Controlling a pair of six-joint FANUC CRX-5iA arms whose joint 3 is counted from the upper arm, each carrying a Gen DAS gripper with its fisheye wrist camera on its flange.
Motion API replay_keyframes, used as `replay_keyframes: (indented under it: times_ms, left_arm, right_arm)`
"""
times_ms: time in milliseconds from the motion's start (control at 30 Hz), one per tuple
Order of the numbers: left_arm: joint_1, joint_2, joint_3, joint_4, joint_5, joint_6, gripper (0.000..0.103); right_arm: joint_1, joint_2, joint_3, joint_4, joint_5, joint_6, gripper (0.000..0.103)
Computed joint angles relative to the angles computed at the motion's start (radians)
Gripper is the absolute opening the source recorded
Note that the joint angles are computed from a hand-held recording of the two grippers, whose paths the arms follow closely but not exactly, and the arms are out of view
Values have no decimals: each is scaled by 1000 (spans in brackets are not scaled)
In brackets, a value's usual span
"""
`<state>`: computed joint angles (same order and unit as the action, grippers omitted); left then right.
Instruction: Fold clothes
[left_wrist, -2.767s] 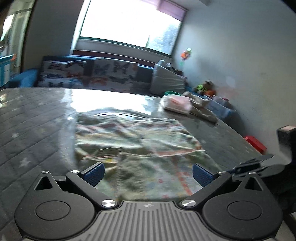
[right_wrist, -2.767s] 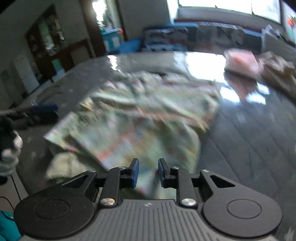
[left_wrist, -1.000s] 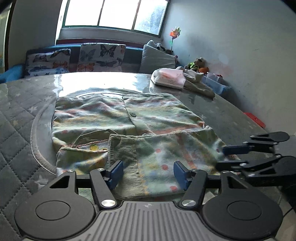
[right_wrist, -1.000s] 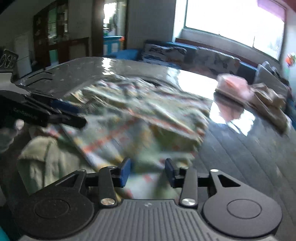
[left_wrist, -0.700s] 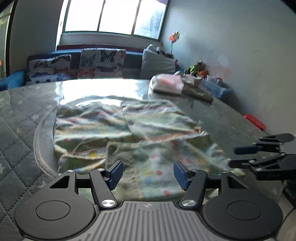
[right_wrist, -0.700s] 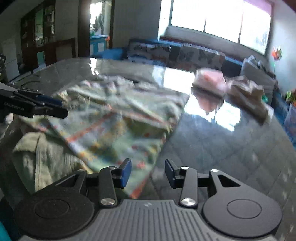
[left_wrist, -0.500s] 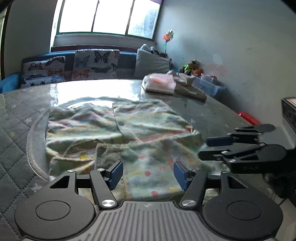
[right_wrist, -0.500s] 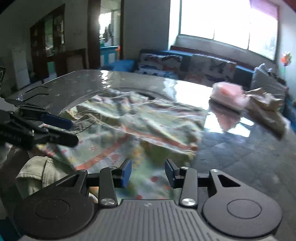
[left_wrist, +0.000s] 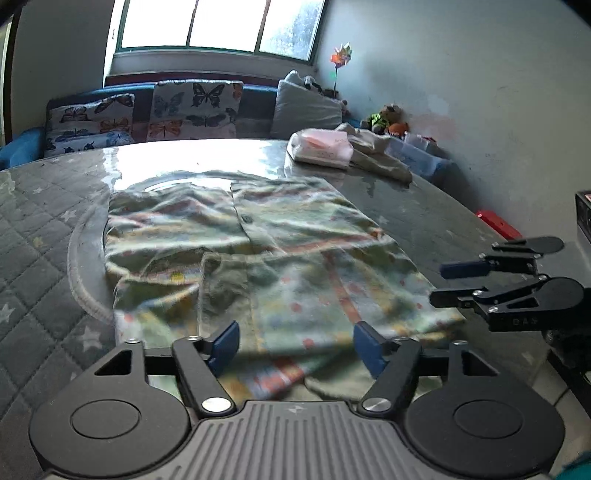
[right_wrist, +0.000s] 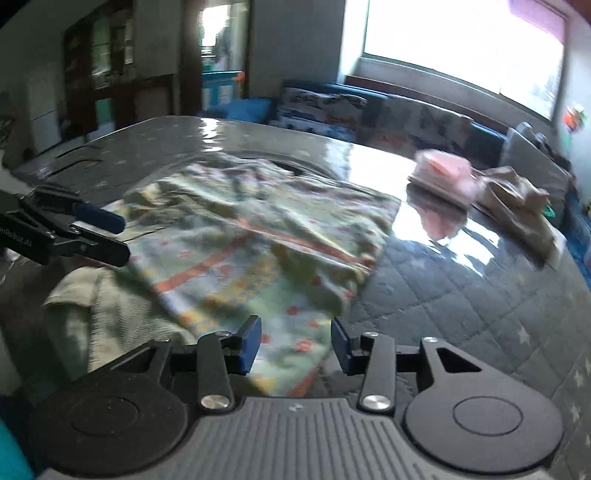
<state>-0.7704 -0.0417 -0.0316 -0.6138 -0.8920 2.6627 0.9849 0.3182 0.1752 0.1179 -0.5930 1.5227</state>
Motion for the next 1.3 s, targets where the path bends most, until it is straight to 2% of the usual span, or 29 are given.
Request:
replay_keyframes:
  times_ms: [67,100,167,367,533,633,700,800,1067,1200,1300]
  left_arm:
    - [-16,-7,6,15,-25,3,76]
    - [-23,-6,14,24,-46,7,81]
    - [-33,-1,30,48,-83,16,85]
    - [-22,5,40,163,-110,5,83]
    - [9,21,29,276,-79,-60,69]
    - [25,25,19,315,-62,-76,49]
    - [39,15,4,337,-44,-86,25]
    - [61,-18,-20,344,-7,-95,14]
    - [134,-63,-20,338,76,-133,12]
    - [196,-57,-32,396,129,-193,12]
    - [234,-52,-57,458,169,-261,12]
  right_arm:
    - [7,-4,8,-35,-13,74,48]
    - [10,-8,6,-45,-16,101,50]
    - [17,-12,4,-53,-26,140,50]
    - [31,-29,-25,-36,-25,206,55]
    - [39,-49,-52,-39,-17,272,56]
    - [39,-54,-54,-66,-20,325,57]
    - [41,-57,-60,-75,-15,344,57]
    - [42,-61,-68,-83,-2,366,59]
    - [28,-41,-24,-196,2,478,60]
    - [16,-9,23,-275,-2,534,59]
    - [7,22,75,-334,-13,549,55]
